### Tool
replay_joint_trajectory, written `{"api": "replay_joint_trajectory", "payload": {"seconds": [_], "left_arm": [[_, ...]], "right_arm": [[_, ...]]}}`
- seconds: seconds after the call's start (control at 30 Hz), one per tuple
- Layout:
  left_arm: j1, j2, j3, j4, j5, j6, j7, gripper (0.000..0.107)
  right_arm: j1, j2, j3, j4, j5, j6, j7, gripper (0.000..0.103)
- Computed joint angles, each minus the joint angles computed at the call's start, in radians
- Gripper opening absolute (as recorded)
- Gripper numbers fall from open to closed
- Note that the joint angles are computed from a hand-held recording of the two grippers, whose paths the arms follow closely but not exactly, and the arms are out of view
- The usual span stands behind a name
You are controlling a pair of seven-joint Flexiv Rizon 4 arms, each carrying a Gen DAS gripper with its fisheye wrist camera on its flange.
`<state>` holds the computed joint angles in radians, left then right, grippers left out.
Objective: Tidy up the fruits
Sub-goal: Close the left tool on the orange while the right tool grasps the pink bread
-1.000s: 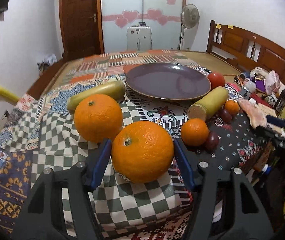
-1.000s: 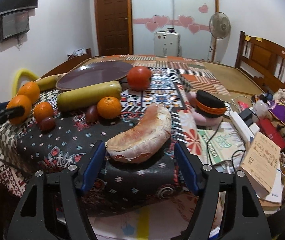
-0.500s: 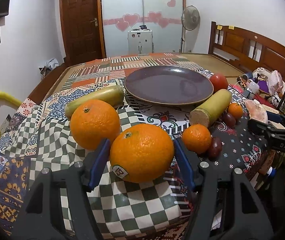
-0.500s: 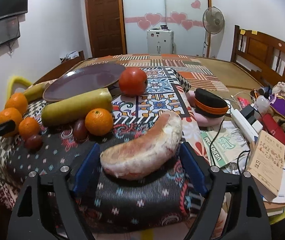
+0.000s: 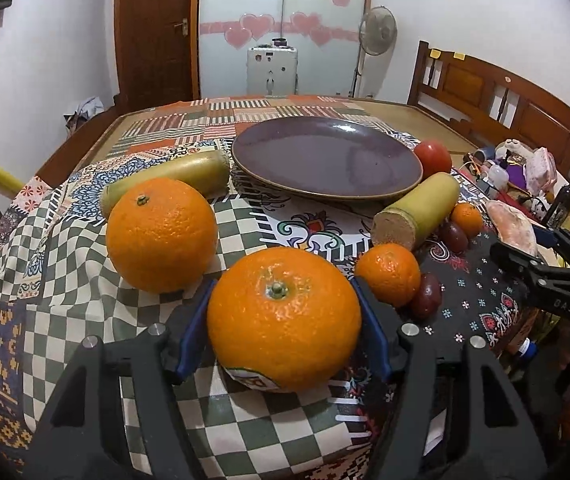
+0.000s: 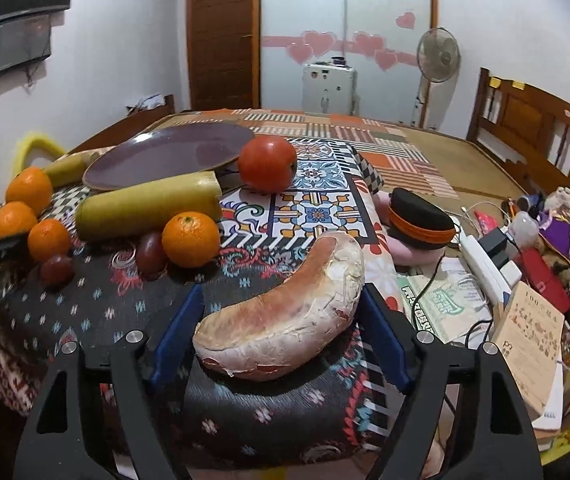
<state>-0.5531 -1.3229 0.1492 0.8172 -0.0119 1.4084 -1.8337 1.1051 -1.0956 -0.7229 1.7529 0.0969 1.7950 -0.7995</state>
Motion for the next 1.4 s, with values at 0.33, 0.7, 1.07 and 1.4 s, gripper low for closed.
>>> {"api": "replay_joint_trajectory", "payload": {"seconds": [0.33, 0.7, 1.07, 1.4], "left_arm": [[-0.018, -0.001, 0.044, 0.001, 0.006, 0.011, -0.046, 0.064], [-0.027, 0.021, 0.057, 0.021, 0.029, 0.023, -0.054, 0.064], [-0.021, 0.026, 0.038, 0.029, 0.023, 0.041, -0.036, 0.064], [-0.04, 0.057, 0.075, 0.048, 0.002, 0.092, -0.045, 0.064]], "right_arm": [[-0.003, 0.007, 0.0, 0.033, 0.088, 0.055, 0.026, 0.039], [-0.068, 0.052, 0.068, -0.006, 0.028, -0.007, -0.016, 0.036], [-0.055, 0.02, 0.019, -0.032, -0.068, -0.055, 0.041, 0.037], [-0.024, 0.021, -0.03, -0.031, -0.055, -0.028, 0.036, 0.021]]}}
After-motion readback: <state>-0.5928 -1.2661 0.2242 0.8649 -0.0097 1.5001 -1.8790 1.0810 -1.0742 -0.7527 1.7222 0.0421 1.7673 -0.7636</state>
